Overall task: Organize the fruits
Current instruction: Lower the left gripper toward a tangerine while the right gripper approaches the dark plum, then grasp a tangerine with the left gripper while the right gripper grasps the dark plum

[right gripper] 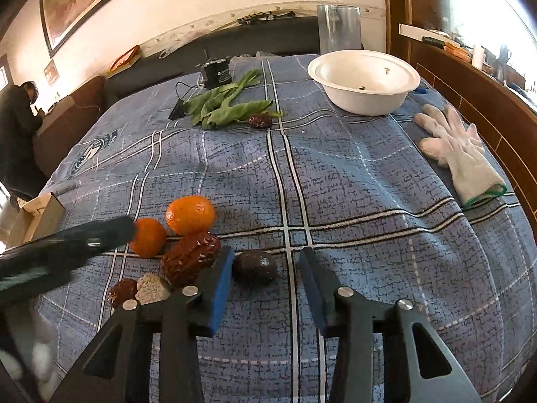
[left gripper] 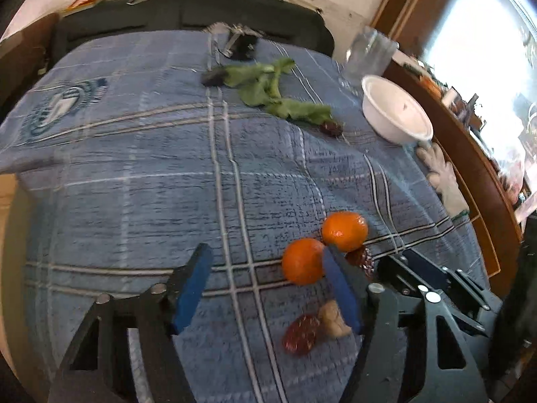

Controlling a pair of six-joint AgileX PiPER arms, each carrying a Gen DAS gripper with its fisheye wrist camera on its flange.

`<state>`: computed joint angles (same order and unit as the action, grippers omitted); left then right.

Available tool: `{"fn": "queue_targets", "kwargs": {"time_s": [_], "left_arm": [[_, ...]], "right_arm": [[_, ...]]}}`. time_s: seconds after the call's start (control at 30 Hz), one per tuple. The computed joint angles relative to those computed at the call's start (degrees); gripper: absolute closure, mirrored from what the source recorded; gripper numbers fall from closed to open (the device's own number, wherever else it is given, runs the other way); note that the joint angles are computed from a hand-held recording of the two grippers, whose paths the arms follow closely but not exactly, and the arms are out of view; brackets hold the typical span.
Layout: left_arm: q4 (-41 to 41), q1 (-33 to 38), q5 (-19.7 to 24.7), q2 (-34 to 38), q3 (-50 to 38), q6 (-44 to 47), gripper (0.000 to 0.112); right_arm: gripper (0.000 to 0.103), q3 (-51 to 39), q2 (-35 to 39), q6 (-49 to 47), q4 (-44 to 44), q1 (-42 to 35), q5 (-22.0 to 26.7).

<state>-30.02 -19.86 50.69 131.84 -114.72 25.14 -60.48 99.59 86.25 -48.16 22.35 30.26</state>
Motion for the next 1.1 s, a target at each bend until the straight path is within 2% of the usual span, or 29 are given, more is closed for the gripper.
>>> {"fn": "queue_targets", "kwargs": {"time_s": [0.1, 0.23, 0.27, 0.3, 0.33, 0.37, 0.5, 0.67, 0.73, 0.83, 0.97, 1.1], "left_arm": [[-1.76, -0.30, -1.60, -0.32, 1.43, 3.40, 0.046], [-3.29, -1.46, -5.92, -2.12, 6.00, 9.64, 0.046], [-3.39, -1.67, -6.25, -2.36, 6.49, 10.66, 0.049], [-4.29, -1.84, -6.04, -2.36, 6.61, 12.26, 0.062], [-6.48, -1.54, -4.23, -1.93, 6.01, 14.52, 0.072], [-8.73, -1.08, -1.83, -1.46, 5.20, 16.30, 0.087], [-9.06, -1.31, -2.92, -2.36, 6.81, 18.14, 0.087], [-12.07, 0.28, 1.69, 0.75, 2.56, 16.90, 0.081], [-11.80, 0.06, 1.20, 0.41, 3.05, 17.03, 0.081], [-11.02, -0.15, 1.79, 0.17, 3.03, 16.80, 0.087], [-10.89, -0.39, -0.59, -1.15, 5.44, 17.06, 0.087], [-9.07, -0.39, -4.93, -3.49, 8.62, 16.70, 0.087]], "right_arm": [[0.065, -0.48, 0.45, 0.09, -0.53, 0.46, 0.53], [0.066, -0.82, 0.76, 0.08, -0.84, 0.87, 1.04], [0.066, -0.79, 0.78, 0.18, -0.97, 0.87, 0.95], [0.067, -0.70, 0.74, 0.30, -1.07, 0.93, 0.88], [0.068, -0.66, 0.68, 0.36, -1.15, 1.02, 0.91], [0.069, -0.55, 0.65, 0.63, -1.49, 1.09, 0.89], [0.072, -0.08, 0.39, 1.89, -2.79, 1.71, 0.89], [0.074, -0.38, 0.53, 1.13, -2.37, 2.04, 1.02], [0.076, 0.03, 0.28, 2.26, -3.19, 2.14, 0.96], [0.077, 0.51, -0.12, 3.54, -4.15, 2.62, 1.17], [0.078, 0.73, -0.52, 6.21, -6.50, 3.91, 2.66], [0.078, 0.82, -0.91, 9.76, -10.05, 6.00, 5.53]]}}
